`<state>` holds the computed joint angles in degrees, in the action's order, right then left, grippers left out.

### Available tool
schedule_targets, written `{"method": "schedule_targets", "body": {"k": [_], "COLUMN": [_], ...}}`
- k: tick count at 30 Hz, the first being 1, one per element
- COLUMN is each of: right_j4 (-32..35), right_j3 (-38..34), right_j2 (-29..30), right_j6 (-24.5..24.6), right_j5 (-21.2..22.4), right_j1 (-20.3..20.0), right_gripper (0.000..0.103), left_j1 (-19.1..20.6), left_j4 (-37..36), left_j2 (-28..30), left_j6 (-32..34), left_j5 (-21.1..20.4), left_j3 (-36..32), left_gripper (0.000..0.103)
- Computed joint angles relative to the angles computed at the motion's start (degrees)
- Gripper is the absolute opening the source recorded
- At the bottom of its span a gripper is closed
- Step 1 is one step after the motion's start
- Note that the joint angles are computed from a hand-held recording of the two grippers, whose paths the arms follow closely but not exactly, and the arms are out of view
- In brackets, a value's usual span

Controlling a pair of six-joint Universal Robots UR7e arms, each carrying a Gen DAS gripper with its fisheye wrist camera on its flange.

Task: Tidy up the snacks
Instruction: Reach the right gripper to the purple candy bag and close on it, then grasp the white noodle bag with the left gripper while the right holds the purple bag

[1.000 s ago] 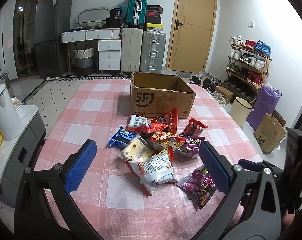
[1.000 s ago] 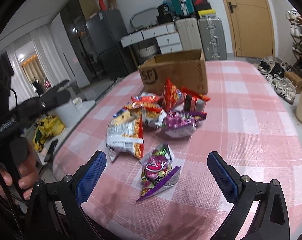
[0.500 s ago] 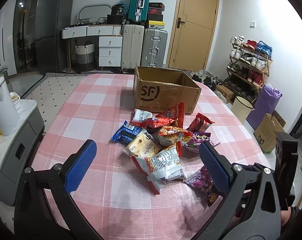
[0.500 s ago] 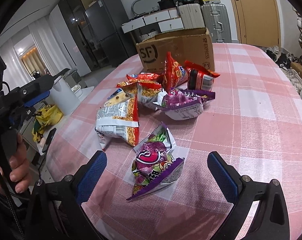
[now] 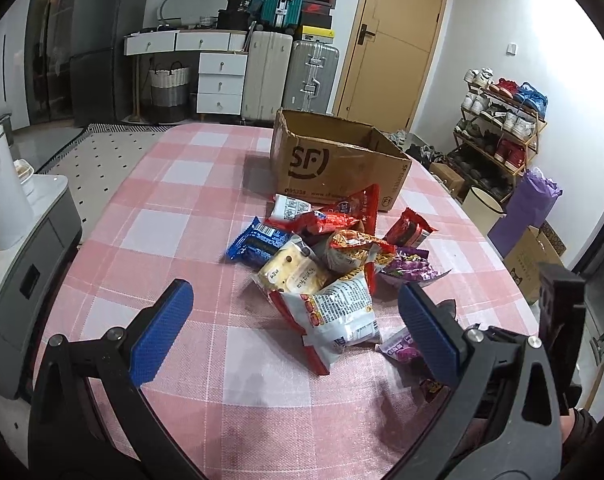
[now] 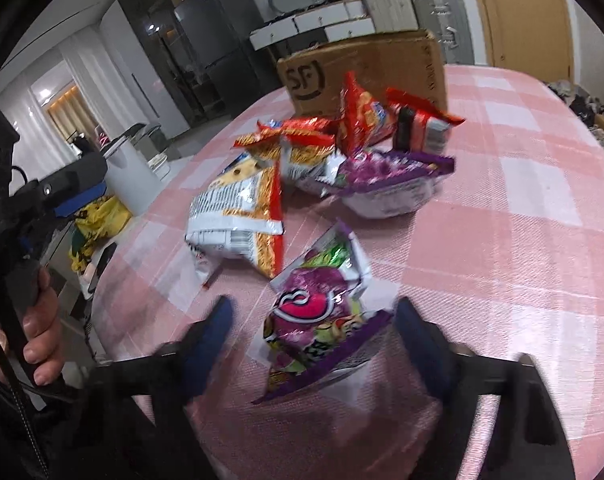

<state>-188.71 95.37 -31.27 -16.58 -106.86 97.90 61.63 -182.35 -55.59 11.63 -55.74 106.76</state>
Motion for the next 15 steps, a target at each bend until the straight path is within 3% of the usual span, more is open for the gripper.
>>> {"method": "schedule_targets", "body": {"k": [2,4,15], "right_j4": [0.3,0.5,-0.9], "right_j3": [-0.3,-0.4,1.6], "right_j2": [0.4,0.3,-1.0], "right_j6": [0.1,0.4,1.6], "right_j5": [-0.6,-0.2,2.9], "right_j1": [0.0,-0.3,-1.6], "right_gripper": [0.072,0.056,0.048], "left_j1": [-0.1,-0.1,-0.2], "left_j4": [-0.1,0.0,0.3], "left_j2": [0.0,-0.1,-0.3], "left_j6": [-0.1,-0.2,-0.6], "left_j5": [0.1,0.0,0.4], "left_j3": [0.1,0.2,0.5], "left_gripper": [0.102,0.102,0.102]}}
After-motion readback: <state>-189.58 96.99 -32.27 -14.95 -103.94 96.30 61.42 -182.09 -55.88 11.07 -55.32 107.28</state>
